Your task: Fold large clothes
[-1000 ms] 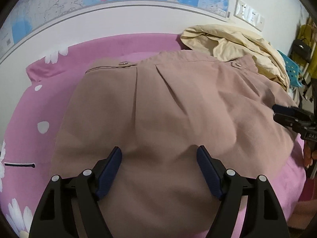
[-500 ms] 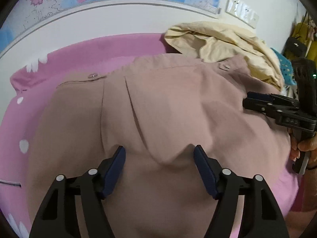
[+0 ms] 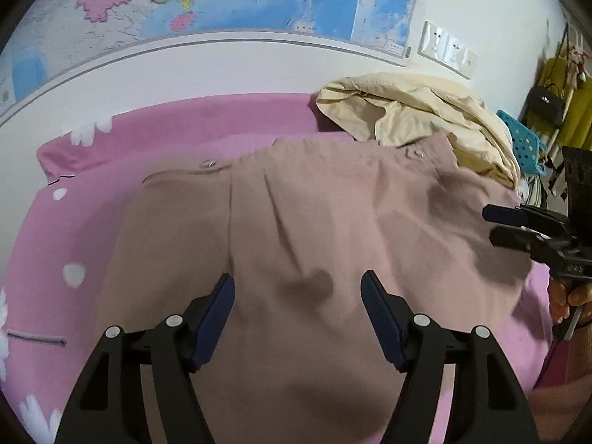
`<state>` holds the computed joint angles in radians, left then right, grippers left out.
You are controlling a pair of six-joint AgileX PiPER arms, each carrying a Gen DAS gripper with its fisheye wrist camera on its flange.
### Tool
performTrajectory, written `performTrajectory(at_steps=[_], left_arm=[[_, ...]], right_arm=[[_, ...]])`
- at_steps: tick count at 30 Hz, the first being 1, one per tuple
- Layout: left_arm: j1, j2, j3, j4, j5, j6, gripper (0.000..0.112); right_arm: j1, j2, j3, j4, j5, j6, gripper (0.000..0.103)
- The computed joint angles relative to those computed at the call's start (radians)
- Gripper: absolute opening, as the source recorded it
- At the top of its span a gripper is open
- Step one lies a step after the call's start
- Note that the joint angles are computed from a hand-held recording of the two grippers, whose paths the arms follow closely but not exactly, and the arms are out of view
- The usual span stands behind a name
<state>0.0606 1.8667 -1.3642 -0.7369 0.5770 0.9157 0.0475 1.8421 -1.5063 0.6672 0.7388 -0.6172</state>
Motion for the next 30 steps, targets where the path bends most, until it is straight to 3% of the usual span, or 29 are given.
performTrajectory(at_steps=[4, 6, 10, 16, 20, 22, 25, 30], left_arm=[[0.037, -0.004, 0.05, 0.002, -0.005, 0.017, 0.068], [0.043, 0.008, 0.064, -0.006, -0.034, 0.02, 0.068], [0.022, -0.021, 0.085, 0.043, -0.074, -0.03, 0.068], [0.077, -0.117, 0.187, -0.105, -0.052, 0.141, 0.07], [0.117, -0.146, 0.232, -0.142, -0.044, 0.201, 0.07], [0.129, -0.137, 0.227, -0.137, -0.033, 0.19, 0.07], [0.138, -0.128, 0.223, -0.126, -0.018, 0.172, 0.07], [0.142, -0.175, 0.261, -0.168, -0.027, 0.19, 0.075]], right_arm=[[0.03, 0.03, 0.016, -0.131, -0.032, 0.099, 0.054], [0.025, 0.052, 0.011, -0.139, -0.039, 0.097, 0.048], [0.059, 0.026, 0.01, -0.221, -0.056, 0.19, 0.051], [0.077, -0.041, 0.065, -0.057, -0.054, 0.021, 0.054], [0.107, 0.004, 0.052, -0.18, -0.038, 0.102, 0.059], [0.078, 0.021, 0.042, -0.131, -0.004, 0.091, 0.059], [0.106, -0.009, 0.031, -0.212, -0.026, 0.155, 0.061], [0.174, -0.059, 0.016, -0.15, -0.035, 0.053, 0.072]])
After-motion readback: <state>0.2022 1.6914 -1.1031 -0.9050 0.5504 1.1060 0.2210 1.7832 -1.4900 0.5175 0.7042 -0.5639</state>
